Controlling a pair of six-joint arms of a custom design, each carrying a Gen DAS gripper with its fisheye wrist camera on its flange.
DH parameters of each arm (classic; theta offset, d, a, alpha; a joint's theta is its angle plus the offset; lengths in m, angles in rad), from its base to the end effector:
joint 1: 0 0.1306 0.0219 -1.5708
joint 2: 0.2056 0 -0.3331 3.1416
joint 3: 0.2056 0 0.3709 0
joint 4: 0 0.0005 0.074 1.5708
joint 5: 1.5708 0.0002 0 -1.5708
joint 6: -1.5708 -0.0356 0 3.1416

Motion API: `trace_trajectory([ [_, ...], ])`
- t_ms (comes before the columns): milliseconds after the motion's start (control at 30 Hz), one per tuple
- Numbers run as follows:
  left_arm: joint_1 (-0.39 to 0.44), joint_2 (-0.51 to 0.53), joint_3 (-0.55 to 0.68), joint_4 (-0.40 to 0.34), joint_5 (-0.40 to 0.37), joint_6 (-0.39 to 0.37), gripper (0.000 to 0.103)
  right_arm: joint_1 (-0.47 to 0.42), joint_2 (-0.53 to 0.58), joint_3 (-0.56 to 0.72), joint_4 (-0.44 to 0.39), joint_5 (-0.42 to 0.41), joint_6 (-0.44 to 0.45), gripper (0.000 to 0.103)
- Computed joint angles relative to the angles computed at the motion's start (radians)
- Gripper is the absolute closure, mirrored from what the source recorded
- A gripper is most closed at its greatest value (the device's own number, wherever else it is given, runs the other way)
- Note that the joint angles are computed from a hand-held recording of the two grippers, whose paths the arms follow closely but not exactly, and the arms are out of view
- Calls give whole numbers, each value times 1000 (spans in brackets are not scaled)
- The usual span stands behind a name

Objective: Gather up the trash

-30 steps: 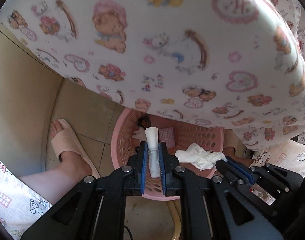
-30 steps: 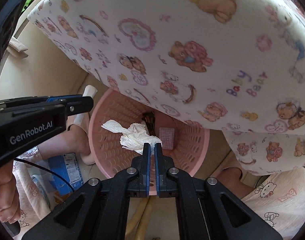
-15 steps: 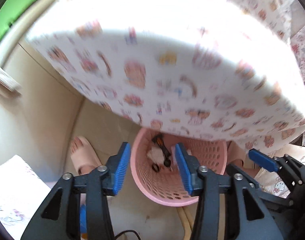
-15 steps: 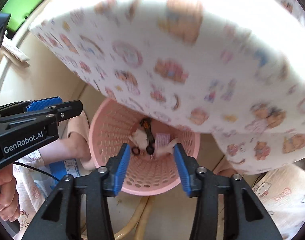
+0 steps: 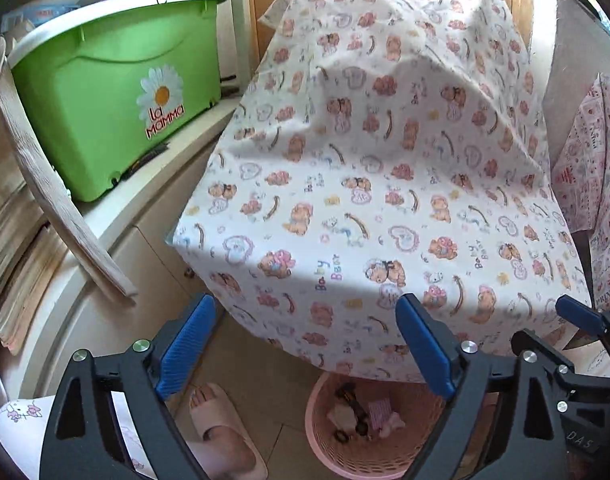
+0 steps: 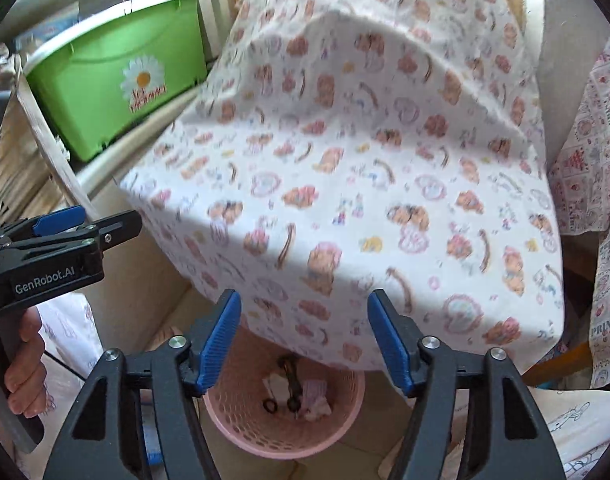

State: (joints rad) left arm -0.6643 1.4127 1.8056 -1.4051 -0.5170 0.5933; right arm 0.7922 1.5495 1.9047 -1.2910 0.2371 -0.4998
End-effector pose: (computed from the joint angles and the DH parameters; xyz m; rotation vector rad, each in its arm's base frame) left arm 0.3537 -0.2552 0.5162 -0.0965 2.4005 0.1082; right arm 0.3539 0.3461 0.4995 -0.2658 2.4730 0.2553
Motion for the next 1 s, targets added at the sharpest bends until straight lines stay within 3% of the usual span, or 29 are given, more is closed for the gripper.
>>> trace_trajectory([
  [67,-9,5,23,0,-50,-19,10,9,-14,-5,23,46,-6,21],
  [133,-20,-4,17,15,-80,-34,7,13,-33,-22,51,68,-12,19],
  [233,-19,-27,-12,53,-57,-31,1,19,-42,-26,55,93,-19,17],
  [400,-19,-34,-27,59,-53,-24,1,21,-55,-45,81,114,-19,14],
  [533,-26,-42,-39,63,-77,-5,1,31,-70,-64,111,155,5,0],
  [1000,-27,-43,-42,63,-98,-9,1,31,-62,-50,92,172,12,0],
])
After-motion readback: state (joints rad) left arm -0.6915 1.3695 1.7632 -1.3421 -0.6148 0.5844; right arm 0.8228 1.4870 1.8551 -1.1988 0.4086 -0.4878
